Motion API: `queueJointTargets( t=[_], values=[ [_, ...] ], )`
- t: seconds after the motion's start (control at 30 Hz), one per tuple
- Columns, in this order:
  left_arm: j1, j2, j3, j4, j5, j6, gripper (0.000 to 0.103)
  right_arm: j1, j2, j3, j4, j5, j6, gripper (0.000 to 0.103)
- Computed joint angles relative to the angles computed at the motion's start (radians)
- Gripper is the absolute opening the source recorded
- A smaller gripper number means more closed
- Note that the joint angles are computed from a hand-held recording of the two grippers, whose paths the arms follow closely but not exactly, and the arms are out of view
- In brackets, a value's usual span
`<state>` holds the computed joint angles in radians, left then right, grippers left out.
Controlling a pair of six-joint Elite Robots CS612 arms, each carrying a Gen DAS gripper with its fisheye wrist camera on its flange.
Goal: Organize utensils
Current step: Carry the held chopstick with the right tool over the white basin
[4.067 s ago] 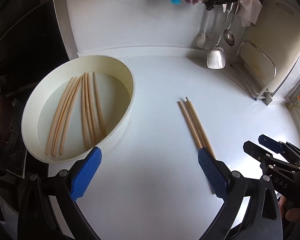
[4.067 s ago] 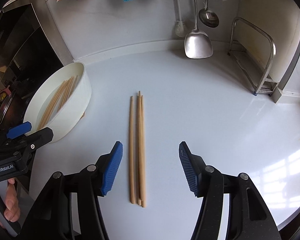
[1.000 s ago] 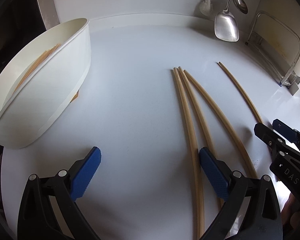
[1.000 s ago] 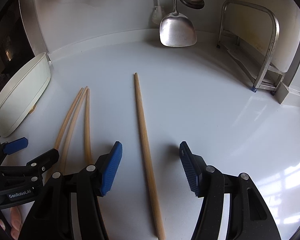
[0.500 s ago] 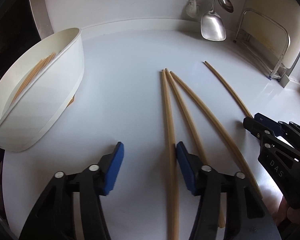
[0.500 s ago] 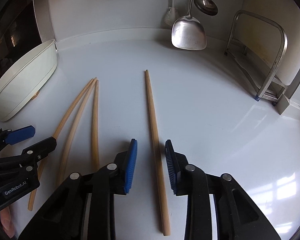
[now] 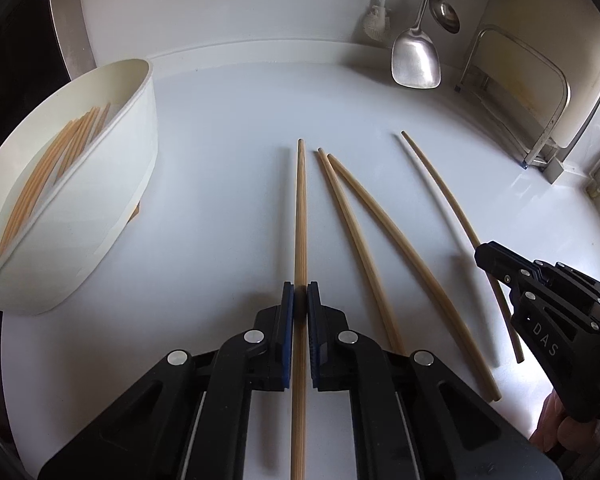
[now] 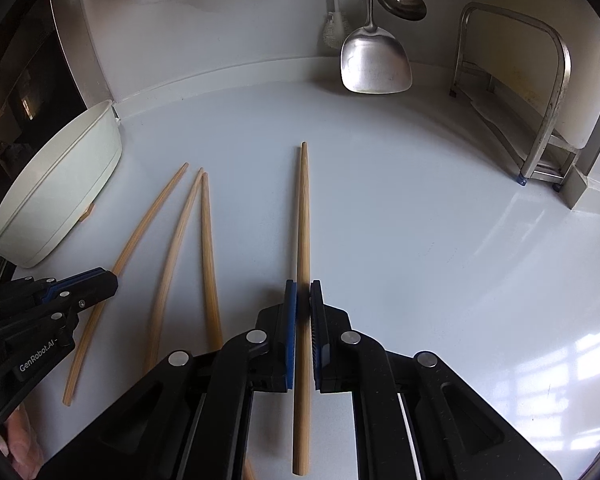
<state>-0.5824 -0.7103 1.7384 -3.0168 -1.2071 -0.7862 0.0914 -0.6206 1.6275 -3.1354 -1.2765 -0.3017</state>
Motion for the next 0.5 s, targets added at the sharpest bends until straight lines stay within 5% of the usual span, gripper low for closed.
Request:
queueJointTargets(
  t=[0.5],
  values=[
    [0.038, -0.100, 0.057, -0.052, 0.000, 0.053, 0.007, 0.031, -0.090, 0.030, 0.002, 0.023, 0.064, 0.006]
  ],
)
